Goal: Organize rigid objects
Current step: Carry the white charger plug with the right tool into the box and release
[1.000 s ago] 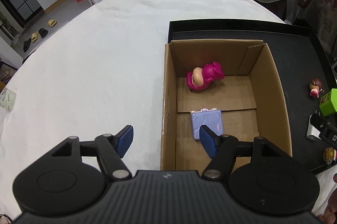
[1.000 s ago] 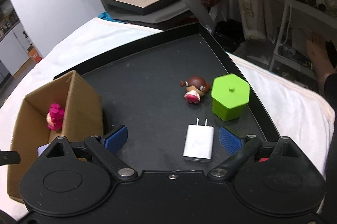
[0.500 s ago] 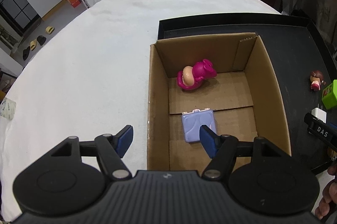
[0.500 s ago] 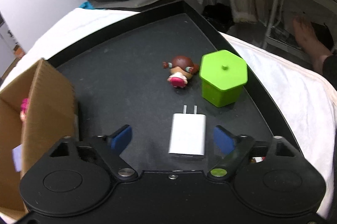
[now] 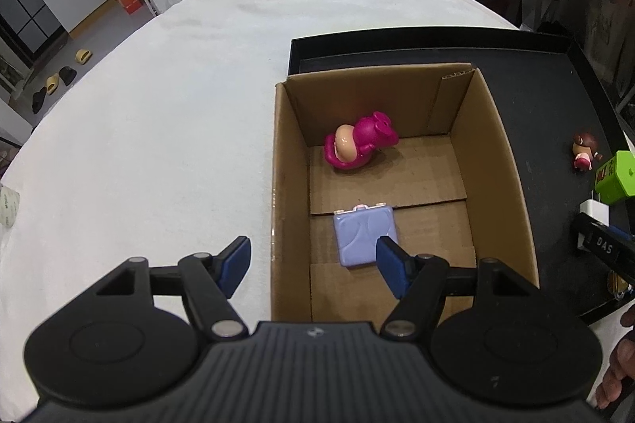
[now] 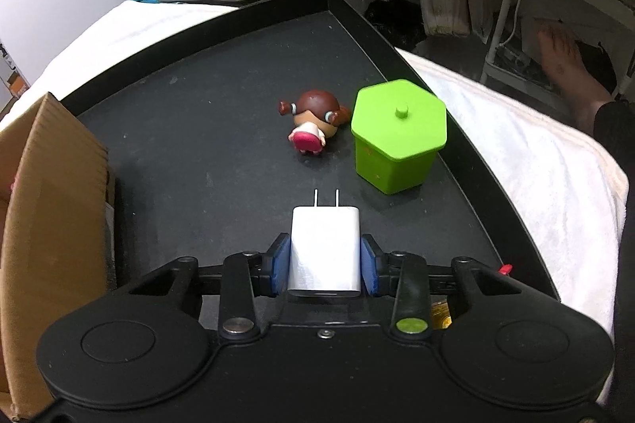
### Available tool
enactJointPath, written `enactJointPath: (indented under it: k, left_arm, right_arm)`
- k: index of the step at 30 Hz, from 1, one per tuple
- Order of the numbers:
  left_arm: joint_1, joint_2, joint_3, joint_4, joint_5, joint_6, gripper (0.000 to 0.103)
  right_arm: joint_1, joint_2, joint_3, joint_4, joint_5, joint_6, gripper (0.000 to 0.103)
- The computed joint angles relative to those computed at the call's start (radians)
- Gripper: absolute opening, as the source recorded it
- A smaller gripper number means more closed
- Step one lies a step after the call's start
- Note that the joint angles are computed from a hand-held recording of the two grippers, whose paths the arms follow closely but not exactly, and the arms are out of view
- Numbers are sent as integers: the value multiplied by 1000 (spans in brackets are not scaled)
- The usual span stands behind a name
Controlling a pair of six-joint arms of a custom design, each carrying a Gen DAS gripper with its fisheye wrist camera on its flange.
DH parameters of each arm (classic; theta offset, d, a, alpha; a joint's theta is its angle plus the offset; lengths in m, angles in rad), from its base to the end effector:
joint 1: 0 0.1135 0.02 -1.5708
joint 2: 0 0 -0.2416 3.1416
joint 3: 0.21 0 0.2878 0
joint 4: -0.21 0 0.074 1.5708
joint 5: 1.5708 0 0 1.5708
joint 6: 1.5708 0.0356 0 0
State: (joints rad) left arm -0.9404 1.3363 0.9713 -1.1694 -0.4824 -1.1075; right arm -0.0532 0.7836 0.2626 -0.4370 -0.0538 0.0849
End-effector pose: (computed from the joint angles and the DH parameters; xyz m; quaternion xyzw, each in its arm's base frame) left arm 0.1619 -0.1939 0.1986 -0.0853 0.9671 0.1091 0.2132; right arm 0.1857 -0.0080 0.1063 0.0577 0.9514 0.0304 0.3011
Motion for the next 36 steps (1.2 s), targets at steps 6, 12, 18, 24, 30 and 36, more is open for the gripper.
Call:
enactJointPath:
  k: [6,12,18,24,30,36]
  left_arm:
    - [11,-44,-23,-10,1,-4,68]
    - [17,-80,-44,-12,3,5,68]
    - [25,-103,-61,-4,11,22,68]
    - [32,-134,-84,1,11,36,68]
    - [40,-166,-108,4,20,47,68]
    - [58,-200,-132,13,37,63,68]
  right_arm:
    - [12,-128,-4,-73,4,-12,36]
    - [13,-211,1,-118,3,-22,36]
    - [7,-230,28,-142,-29,-10,36]
    - [50,-280,51,-184,-23,-2,36]
    - [119,-346,59,-212,3,27,36]
    - [200,-370,70,-207,37,87,36]
